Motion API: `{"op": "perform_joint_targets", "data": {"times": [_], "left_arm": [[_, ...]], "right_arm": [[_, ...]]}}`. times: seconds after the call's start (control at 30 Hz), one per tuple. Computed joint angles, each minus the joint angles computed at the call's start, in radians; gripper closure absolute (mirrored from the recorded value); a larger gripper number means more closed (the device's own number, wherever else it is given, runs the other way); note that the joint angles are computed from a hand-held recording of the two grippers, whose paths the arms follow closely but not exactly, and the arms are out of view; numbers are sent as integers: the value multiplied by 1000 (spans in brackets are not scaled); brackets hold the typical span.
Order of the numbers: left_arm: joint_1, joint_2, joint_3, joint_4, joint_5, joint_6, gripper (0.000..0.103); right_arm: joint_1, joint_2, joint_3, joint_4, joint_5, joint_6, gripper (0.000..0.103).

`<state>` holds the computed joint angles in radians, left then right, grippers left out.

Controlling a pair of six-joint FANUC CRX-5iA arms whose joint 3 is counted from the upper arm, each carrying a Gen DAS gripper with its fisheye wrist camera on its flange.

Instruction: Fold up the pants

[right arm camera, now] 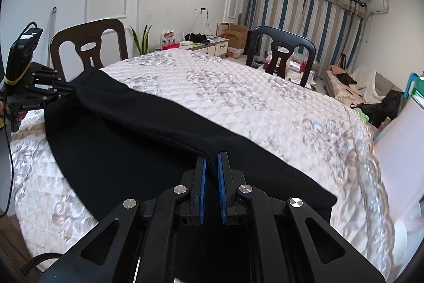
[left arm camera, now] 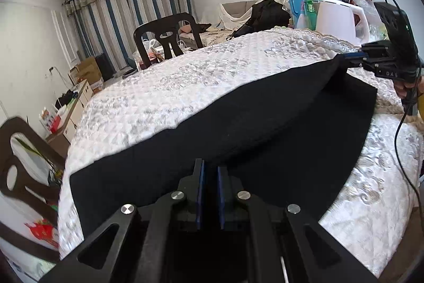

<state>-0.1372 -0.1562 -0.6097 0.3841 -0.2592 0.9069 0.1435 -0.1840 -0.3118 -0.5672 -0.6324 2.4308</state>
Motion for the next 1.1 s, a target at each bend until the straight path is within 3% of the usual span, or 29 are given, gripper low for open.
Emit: {"op": "perform_joint_targets", "data": {"times": [0.13, 0.23, 0.4, 0.5, 0.8, 0.87, 0.93, 1.07, 1.1], "left_arm": [[-15, -42, -36, -41, 2, 45, 92], [-27, -69, -67, -8, 7, 34, 92], [-44, -101, -65, -145, -28, 155, 92], [-48, -108, -78, -132, -53, 154, 98], [-57, -131, -100, -152, -86, 192, 98], [-50, -127, -89, -183, -99, 247, 98], [-35, -124, -105, -107, -108, 200, 98], [-43, -133, -172, 127, -58, 2, 95], [-51, -132, -178, 162, -49, -33, 90]], "right_arm": [[-11, -28, -39, -6, -3, -15, 95], [-16, -58, -73, -5, 1, -25, 95], [-18, -82, -110, 11, -3, -39, 95], [-23, -88, -123, 16, -16, -44, 95], [-46, -106, -132, 15, -68, -36, 95], [-56, -114, -137, 14, -62, -39, 95], [-88, -105, -118, -2, -98, -51, 95], [-168, -96, -91, -55, -150, -33, 95], [-167, -96, -92, -43, -139, -49, 95]]}}
